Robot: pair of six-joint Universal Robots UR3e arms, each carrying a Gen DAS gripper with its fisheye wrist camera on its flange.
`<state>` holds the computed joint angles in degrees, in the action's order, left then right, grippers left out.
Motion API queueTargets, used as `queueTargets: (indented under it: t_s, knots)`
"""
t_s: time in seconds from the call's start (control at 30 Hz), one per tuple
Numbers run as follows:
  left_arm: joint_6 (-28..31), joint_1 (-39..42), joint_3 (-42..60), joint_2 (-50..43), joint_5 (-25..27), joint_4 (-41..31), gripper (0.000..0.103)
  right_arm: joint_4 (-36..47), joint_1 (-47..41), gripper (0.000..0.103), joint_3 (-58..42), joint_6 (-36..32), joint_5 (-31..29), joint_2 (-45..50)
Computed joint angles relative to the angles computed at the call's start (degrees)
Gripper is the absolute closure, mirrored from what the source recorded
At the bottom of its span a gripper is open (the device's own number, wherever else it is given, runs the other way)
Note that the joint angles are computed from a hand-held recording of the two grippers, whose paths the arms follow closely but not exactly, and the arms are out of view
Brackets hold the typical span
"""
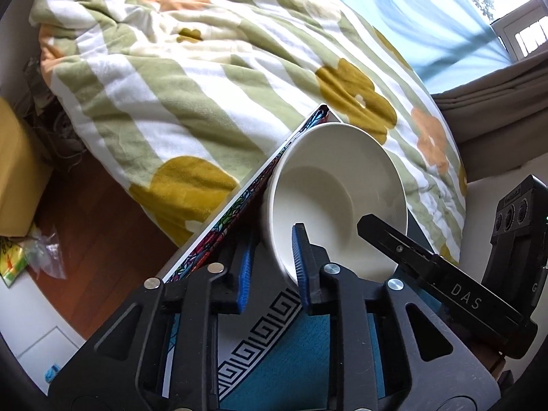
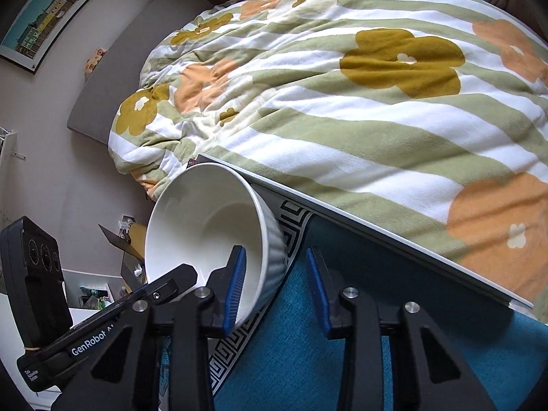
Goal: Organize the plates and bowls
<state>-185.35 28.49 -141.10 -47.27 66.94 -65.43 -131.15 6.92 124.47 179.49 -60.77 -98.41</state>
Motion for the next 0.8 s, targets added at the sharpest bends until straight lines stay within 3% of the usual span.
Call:
queueTargets:
  t_s: [0.1,0.33,0.53,0.8]
  knots:
    - [-1.0,-1.4,0.4,-1.3,1.2,1.7,0.086,-1.0,0.4,0.086,-0.3,-0.2,0.3,1.0]
    - [-1.2,-2.7,0.9,-0.6,2.5,1.6,0.087,-1.7,2.0,0.087,-0.9,0.9,-1.5,1.0]
    - [-1.7,-4.3,3.7,4.1,3.6,-3.3,0.087,0.7,0.9,0.087,0.5,0.4,-0.9,-4.0]
    - [-6.3,-11.2,11.5,11.9,5.7,-13.7,0.087,16.7,-4.2,0.087,1.0,-4.2,0.3,-21.7]
